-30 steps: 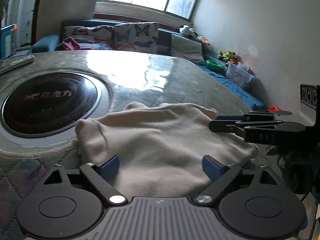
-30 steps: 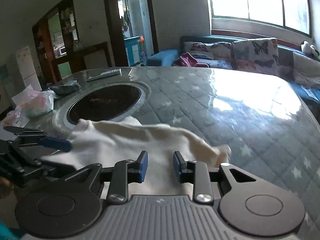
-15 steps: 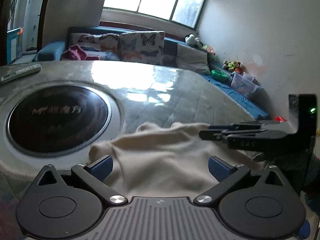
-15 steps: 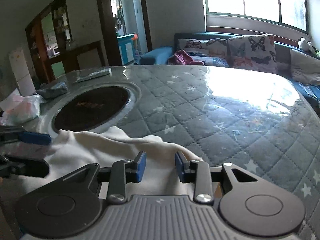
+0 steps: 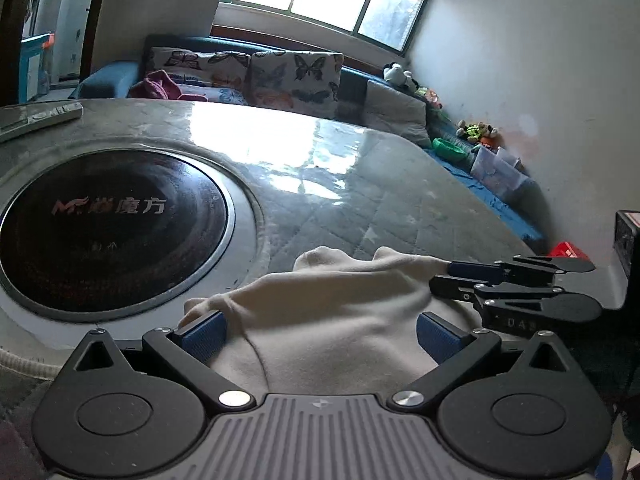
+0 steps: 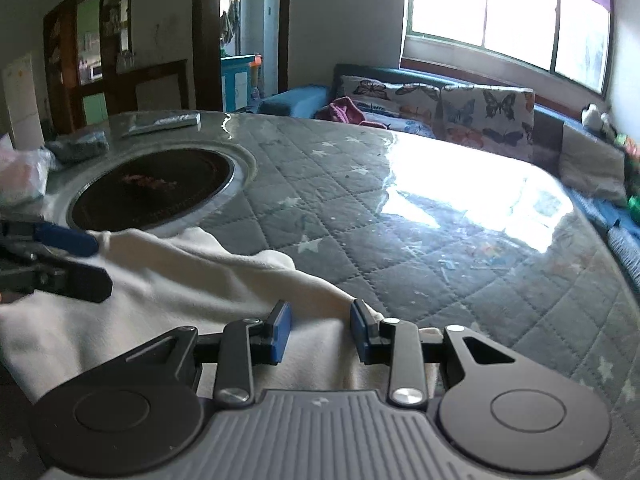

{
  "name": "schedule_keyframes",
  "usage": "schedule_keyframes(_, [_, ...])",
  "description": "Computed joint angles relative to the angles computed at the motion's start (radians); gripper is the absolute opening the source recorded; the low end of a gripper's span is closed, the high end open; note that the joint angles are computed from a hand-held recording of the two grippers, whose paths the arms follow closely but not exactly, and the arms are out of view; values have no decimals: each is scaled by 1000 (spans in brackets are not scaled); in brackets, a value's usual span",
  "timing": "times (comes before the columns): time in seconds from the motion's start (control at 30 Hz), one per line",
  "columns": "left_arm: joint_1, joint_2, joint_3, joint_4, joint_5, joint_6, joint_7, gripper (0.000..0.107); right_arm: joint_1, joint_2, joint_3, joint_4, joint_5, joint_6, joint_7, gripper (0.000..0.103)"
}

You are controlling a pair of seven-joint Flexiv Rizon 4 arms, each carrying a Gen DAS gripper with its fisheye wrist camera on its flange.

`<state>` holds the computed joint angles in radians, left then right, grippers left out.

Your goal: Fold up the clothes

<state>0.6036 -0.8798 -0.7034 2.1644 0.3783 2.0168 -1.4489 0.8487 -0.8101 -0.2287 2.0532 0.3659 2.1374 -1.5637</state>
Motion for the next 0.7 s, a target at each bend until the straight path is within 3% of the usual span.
schedule_keyframes(0.23, [-48,-10,19,-21,-6,11,-6,103,58,-23,-60,3,64,9,-19,32])
schedule_keyframes(0.47, [-99,-12,17,-62,-26,-9,-14,103,56,-19,-83,29,119,17,-16,32])
schedule_keyframes(0.57, [-201,61,116,-69,-84,26,-29,103,58,-14,-91,35,127,8,-12,32])
schedule_keyframes(0.7, [-461,132,377,-116,-211,52,-8,102,43,5,-78,33,112,-7,8,35])
